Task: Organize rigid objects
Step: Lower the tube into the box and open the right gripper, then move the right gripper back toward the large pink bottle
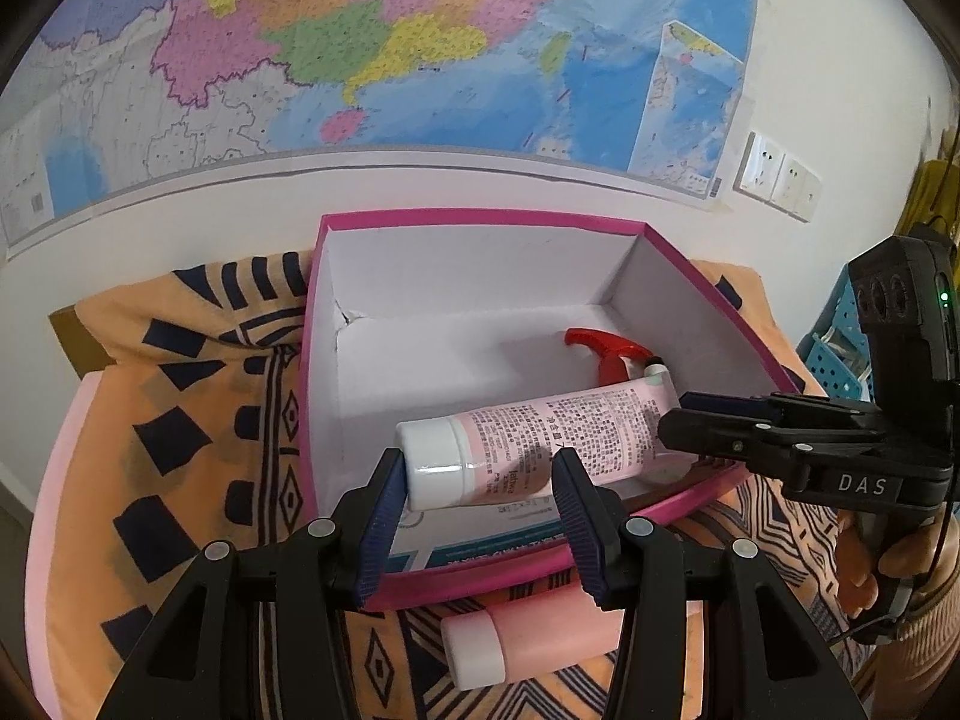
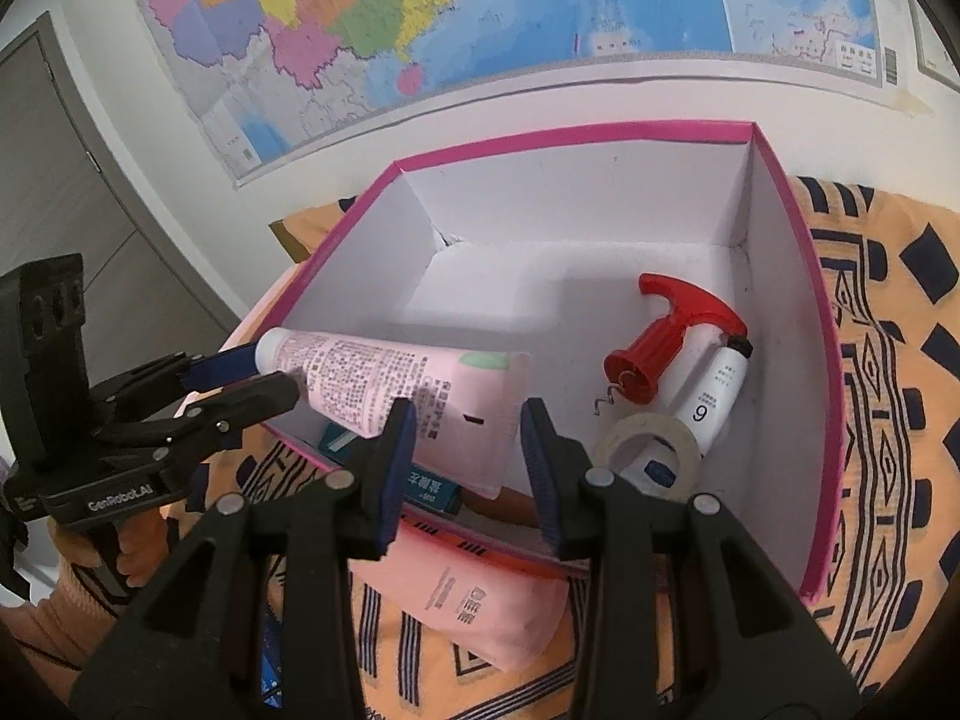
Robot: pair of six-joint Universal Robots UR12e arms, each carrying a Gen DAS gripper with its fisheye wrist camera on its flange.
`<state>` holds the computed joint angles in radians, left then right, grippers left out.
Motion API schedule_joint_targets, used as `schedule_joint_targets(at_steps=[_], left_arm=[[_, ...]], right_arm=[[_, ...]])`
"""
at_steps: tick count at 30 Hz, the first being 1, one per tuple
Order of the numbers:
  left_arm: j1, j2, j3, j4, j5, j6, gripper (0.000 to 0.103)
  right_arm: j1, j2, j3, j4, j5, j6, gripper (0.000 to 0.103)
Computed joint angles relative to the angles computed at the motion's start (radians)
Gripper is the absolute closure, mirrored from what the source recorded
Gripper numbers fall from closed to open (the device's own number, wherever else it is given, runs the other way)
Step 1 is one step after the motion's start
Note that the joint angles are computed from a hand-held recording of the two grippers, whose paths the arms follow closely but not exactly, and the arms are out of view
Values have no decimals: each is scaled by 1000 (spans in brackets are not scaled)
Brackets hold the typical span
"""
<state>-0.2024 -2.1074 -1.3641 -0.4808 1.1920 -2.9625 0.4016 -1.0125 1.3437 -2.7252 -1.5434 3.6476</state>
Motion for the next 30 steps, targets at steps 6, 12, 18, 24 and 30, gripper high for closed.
schedule_joint_targets(at_steps=[6,12,18,24,30], left_arm=[[-5,1,-7,22,29,0,53],[0,15,-37,69,17,-1,53],[11,45,-91,139,-33,-4,48],[22,82,-151,186,-89,14,44],[31,110,-206,222,-132,21,41]], right_arm=[[-1,8,-13,20,-13,14,60],[1,-10,19,-20,-23,13,60],[6,-48,79,-93,-15,3,60],[21,-87,139,-155,-6,-21,59],[31,-119,200,-223,5,-17,59]])
